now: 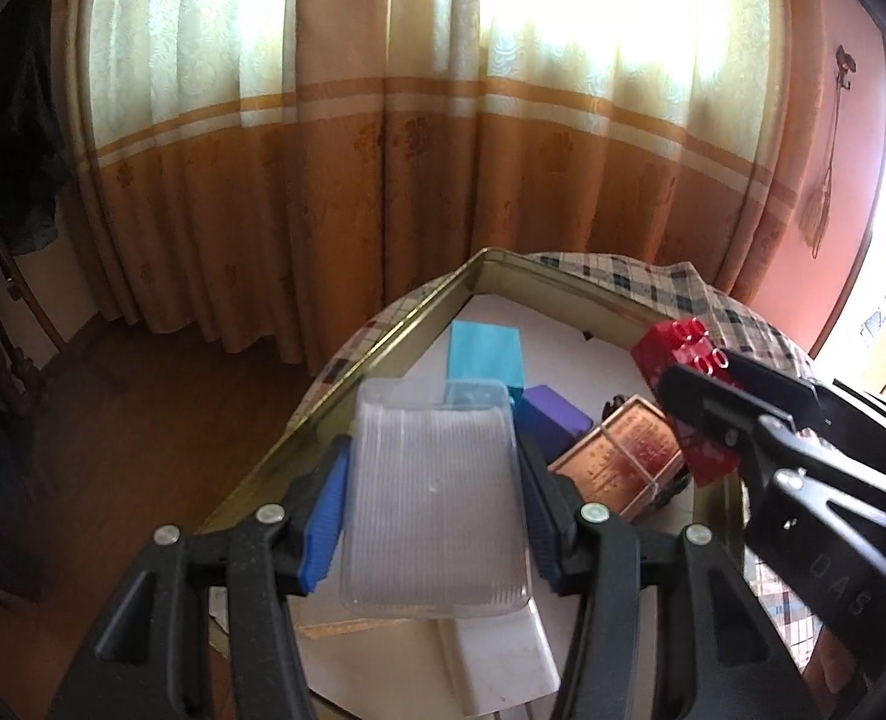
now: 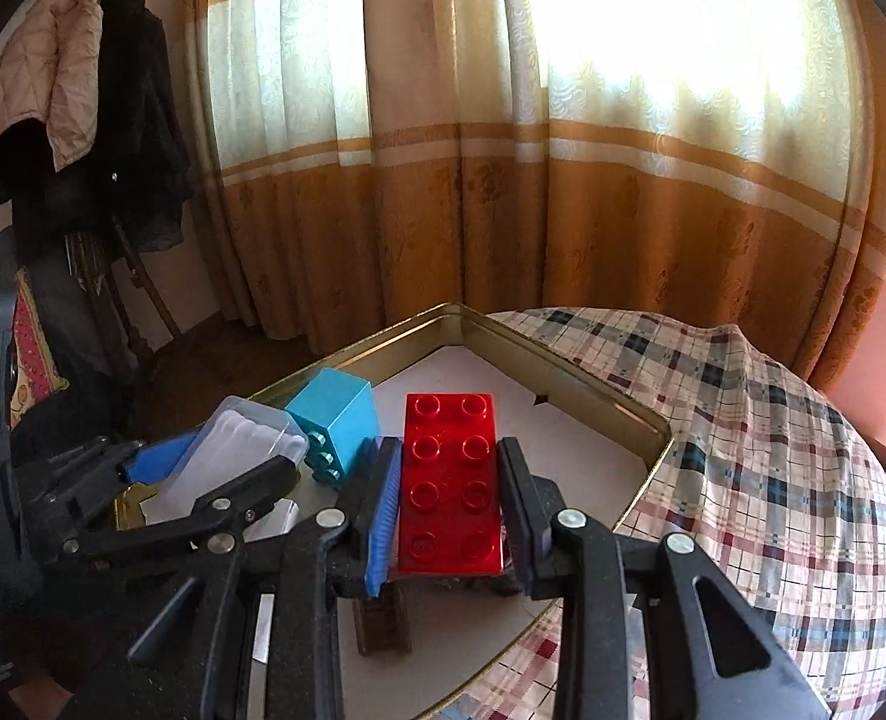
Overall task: Organize rigid objects
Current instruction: 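Lower the clear box and red brick into the tray with both tools, then open the left tool on the clear box while the right tool releases the red brick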
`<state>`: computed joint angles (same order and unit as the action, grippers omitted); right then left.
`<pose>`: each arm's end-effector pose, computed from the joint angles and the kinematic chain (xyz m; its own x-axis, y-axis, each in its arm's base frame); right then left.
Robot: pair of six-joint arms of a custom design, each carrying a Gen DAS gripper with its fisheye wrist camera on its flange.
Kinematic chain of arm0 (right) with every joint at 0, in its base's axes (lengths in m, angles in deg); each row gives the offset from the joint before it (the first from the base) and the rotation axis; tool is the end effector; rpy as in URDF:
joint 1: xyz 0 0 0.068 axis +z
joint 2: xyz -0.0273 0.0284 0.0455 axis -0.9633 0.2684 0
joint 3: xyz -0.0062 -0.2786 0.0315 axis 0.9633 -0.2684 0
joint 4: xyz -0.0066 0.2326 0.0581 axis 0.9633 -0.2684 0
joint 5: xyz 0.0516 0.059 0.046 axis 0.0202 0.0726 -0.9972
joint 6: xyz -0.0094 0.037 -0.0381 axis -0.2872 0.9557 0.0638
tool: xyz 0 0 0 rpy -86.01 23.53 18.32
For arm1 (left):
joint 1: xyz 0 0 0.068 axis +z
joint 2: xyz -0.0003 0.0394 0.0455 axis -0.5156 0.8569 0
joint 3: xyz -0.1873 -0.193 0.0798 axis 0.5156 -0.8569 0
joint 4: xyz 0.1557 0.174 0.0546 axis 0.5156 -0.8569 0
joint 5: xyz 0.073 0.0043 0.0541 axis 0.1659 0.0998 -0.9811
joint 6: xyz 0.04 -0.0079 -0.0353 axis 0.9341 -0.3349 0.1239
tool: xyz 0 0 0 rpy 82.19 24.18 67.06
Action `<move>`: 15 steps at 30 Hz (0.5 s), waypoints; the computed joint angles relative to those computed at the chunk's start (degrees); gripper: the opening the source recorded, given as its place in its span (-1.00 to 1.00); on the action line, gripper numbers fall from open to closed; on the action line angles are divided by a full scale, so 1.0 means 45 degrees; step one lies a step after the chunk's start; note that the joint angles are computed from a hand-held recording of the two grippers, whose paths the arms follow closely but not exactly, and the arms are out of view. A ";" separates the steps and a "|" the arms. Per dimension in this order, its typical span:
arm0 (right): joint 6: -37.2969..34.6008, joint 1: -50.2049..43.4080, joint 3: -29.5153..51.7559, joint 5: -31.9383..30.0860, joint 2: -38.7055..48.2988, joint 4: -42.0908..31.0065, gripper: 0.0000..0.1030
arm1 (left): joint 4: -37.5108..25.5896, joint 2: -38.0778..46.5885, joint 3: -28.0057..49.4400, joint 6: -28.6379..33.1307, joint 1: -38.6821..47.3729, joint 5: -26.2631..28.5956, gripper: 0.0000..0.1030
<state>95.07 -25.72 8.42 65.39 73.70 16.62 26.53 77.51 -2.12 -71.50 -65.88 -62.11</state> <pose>0.1430 0.1333 0.1314 -0.5862 -0.0150 -0.8100 -0.0807 0.9959 0.0400 0.1820 -0.1178 0.1022 -0.6395 0.1466 -0.7547 0.2821 0.9579 -0.0530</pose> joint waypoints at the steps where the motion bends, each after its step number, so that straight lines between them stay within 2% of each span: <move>1: -0.0035 -0.0022 0.0089 -0.0061 0.0118 -0.0022 -0.34 | -0.0028 0.0029 0.0041 0.0078 0.0050 0.0019 0.01; 10: -0.0060 -0.0317 -0.0039 -0.0720 0.0280 0.0305 -0.33 | -0.0414 -0.0108 0.0190 0.0149 0.0182 0.0205 0.04; 13: 0.0138 -0.0231 -0.0184 -0.0515 0.0152 0.0284 -0.26 | -0.0501 -0.0009 0.0269 0.0146 0.0220 0.0060 0.25; 14: 0.0178 -0.0320 -0.0277 -0.0655 0.0046 0.0311 -0.21 | -0.0495 0.0020 0.0270 0.0141 0.0264 0.0022 0.36; 15: 0.0238 -0.0392 -0.0343 -0.0787 -0.0059 0.0278 -0.07 | -0.0514 0.0020 0.0252 0.0128 0.0322 0.0011 0.40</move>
<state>96.14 -27.48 6.88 61.84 73.44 17.87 24.21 77.60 -0.98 -70.93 -64.43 -62.06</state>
